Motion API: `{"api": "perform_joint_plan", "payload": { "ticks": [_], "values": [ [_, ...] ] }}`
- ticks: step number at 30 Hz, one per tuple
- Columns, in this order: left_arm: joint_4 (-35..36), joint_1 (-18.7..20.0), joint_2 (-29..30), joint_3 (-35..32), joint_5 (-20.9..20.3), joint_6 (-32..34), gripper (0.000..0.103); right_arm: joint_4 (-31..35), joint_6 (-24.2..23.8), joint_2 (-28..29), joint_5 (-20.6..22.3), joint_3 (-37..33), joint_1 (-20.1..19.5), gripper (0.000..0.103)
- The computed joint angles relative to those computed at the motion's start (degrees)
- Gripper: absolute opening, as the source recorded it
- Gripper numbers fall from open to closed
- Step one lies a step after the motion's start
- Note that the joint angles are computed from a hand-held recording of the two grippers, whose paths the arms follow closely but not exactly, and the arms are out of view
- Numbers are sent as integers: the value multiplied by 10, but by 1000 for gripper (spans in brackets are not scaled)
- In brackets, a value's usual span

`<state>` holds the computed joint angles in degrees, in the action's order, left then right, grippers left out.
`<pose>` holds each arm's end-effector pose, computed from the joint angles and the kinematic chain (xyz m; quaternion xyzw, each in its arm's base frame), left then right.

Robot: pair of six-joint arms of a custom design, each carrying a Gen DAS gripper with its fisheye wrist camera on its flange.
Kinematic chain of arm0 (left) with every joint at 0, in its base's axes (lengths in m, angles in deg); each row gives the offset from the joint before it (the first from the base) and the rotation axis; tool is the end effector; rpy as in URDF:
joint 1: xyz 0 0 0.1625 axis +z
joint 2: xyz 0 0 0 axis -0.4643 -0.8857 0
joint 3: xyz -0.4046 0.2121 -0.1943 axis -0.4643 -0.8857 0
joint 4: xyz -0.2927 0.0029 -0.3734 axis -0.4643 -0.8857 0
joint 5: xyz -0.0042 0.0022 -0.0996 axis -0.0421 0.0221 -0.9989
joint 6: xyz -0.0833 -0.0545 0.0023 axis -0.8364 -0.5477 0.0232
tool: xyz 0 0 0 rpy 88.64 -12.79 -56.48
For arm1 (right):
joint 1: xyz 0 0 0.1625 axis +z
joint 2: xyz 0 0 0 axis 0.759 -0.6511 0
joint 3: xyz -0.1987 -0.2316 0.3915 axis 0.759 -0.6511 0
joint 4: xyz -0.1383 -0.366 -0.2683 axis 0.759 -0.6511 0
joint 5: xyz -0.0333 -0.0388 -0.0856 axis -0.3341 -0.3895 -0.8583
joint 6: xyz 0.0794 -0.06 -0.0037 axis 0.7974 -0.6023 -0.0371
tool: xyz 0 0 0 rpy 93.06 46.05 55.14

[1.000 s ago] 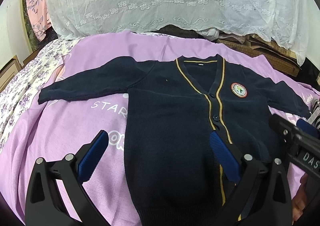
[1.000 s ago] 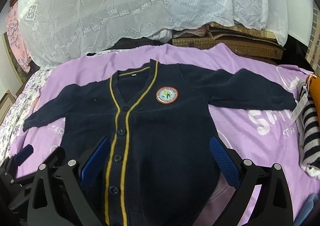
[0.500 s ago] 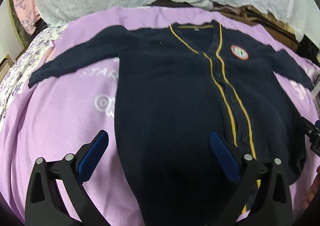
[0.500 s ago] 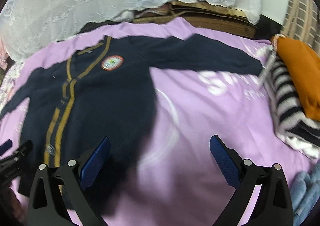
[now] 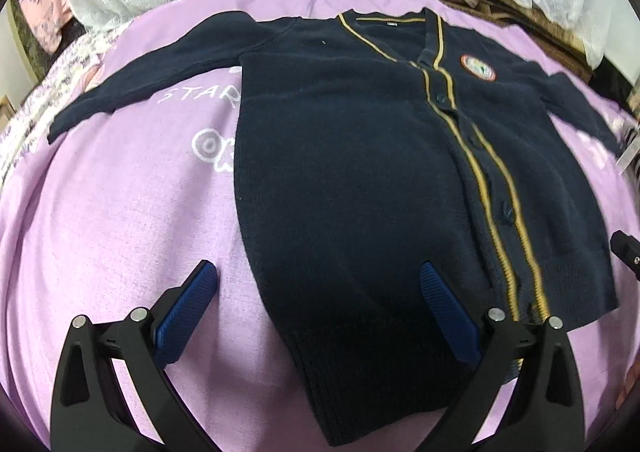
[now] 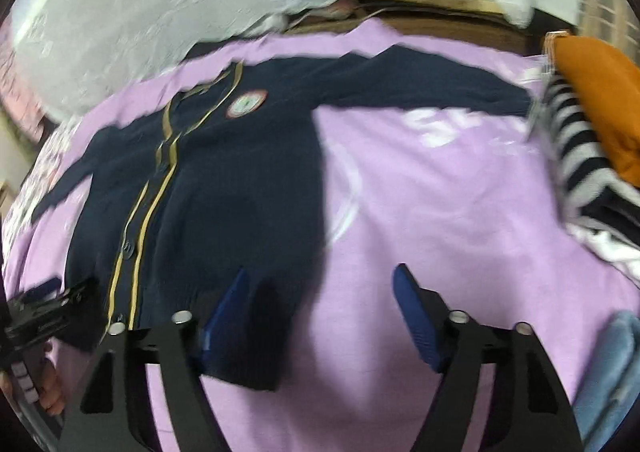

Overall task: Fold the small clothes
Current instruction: 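Move the right tool to the cardigan sleeve cuff and grasp it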

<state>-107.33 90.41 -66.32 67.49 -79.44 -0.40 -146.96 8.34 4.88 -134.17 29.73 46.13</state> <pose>-0.1608 -0.7422 0.0840 0.2807 0.8861 -0.1898 0.3162 0.1163 -0.5921 0.1371 -0.0938 -0.8308 0.4041 0.3710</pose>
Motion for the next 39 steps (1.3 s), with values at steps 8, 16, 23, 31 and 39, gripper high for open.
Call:
{"api": "perform_joint_plan", "payload": {
  "ticks": [8,16,23,31,39],
  "values": [
    [34,4,-23,8,-11,-14,99,23,13,0,-15,0,-6,75],
    [21,-26,2,-62,-34,10,99,-23,168,-74,104,-23,-24,77],
    [15,-42,75,-155,-23,-10,99,-45,221,-56,100,-109,-67,77],
    [118,-26,152,-262,-23,-99,99,-30,269,-42,72,-137,-124,76],
    [70,-14,182,-267,-14,-65,99,-65,265,-23,57,-159,-151,74]
  ]
}}
